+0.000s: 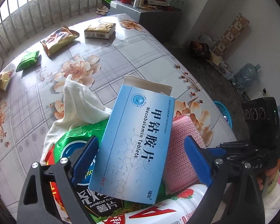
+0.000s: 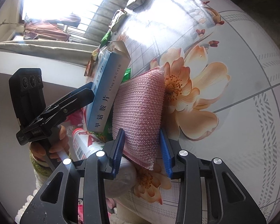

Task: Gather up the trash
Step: 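Grasp the blue medicine box with the left gripper while the right gripper grasps the pink knitted pad, then carry the box with the left gripper while the right gripper carries the pink pad to the wastebasket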

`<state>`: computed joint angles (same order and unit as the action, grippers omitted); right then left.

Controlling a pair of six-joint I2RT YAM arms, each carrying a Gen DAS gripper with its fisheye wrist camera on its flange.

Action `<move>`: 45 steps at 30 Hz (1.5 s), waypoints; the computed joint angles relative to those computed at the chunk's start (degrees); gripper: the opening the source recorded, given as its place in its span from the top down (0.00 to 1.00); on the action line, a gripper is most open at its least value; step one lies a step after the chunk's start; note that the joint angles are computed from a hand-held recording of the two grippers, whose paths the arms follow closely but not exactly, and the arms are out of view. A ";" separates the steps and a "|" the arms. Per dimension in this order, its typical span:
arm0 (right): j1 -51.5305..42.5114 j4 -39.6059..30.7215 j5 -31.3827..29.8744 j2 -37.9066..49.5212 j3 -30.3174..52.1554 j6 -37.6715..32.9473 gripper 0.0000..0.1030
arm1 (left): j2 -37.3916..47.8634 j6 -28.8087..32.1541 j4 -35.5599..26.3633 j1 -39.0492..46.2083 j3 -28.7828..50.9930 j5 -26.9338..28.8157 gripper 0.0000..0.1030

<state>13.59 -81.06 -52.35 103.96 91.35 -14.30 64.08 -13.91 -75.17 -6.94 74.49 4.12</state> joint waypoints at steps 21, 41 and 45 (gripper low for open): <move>0.35 1.57 -0.23 -0.69 -1.26 0.43 0.68 | 1.43 0.89 0.06 -2.59 -0.63 -6.44 0.27; -8.21 -1.10 -4.15 -2.00 -3.80 -6.37 0.72 | -2.81 -4.05 0.87 -1.00 0.15 -5.08 0.28; -11.24 -2.51 -5.04 -2.95 -4.81 -8.62 0.72 | -4.11 -5.80 0.59 -1.83 0.83 -5.67 0.28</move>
